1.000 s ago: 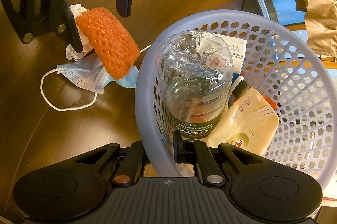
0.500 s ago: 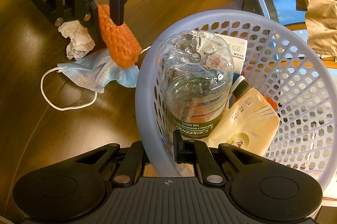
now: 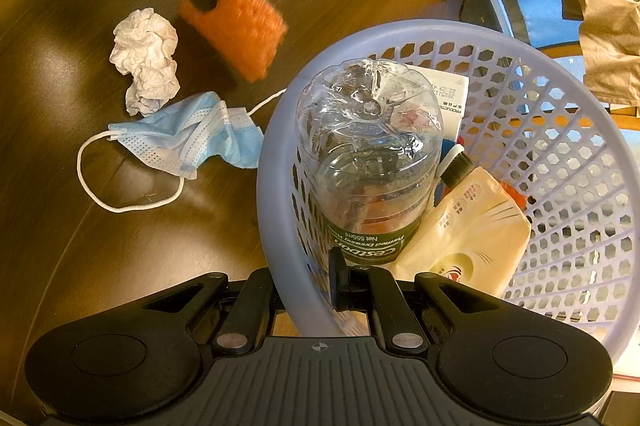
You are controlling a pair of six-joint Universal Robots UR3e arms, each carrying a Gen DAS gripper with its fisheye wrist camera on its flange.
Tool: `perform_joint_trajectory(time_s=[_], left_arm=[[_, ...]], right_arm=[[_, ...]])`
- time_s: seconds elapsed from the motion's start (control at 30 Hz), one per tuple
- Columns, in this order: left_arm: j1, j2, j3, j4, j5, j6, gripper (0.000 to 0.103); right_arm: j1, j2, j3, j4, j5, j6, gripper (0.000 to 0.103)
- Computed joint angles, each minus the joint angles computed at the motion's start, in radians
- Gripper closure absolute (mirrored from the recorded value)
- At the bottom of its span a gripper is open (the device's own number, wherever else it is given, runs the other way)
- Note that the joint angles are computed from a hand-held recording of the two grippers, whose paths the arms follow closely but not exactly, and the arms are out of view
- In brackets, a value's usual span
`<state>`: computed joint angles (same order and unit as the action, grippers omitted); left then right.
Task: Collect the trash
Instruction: 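Close the left tool on the foam net and lift it, then carry the foam net into the wastebasket held by the right tool and release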
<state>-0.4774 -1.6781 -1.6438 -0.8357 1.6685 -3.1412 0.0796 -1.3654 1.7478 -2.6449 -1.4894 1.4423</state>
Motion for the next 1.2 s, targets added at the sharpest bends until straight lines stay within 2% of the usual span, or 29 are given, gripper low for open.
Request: perform_joint_trajectory(time_s=[0.37,0.77,1.2], left_arm=[[0.021,0.111,0.032,-0.099,0.044,-0.048,0.097],[0.032,0.128,0.133,-0.118,0.089,-0.068,0.097],[0.034,-0.020,0.378,-0.064,0.087,0.022,0.097]], right_arm=[[-0.003,-0.006,0.008,-0.003,0.002,-0.011,0.098],[-0.005,-0.008,0.009,-0.003,0.004,-0.013,0.098],[-0.013,-0.018,0.021,-0.003,0.013,-0.024,0.098]])
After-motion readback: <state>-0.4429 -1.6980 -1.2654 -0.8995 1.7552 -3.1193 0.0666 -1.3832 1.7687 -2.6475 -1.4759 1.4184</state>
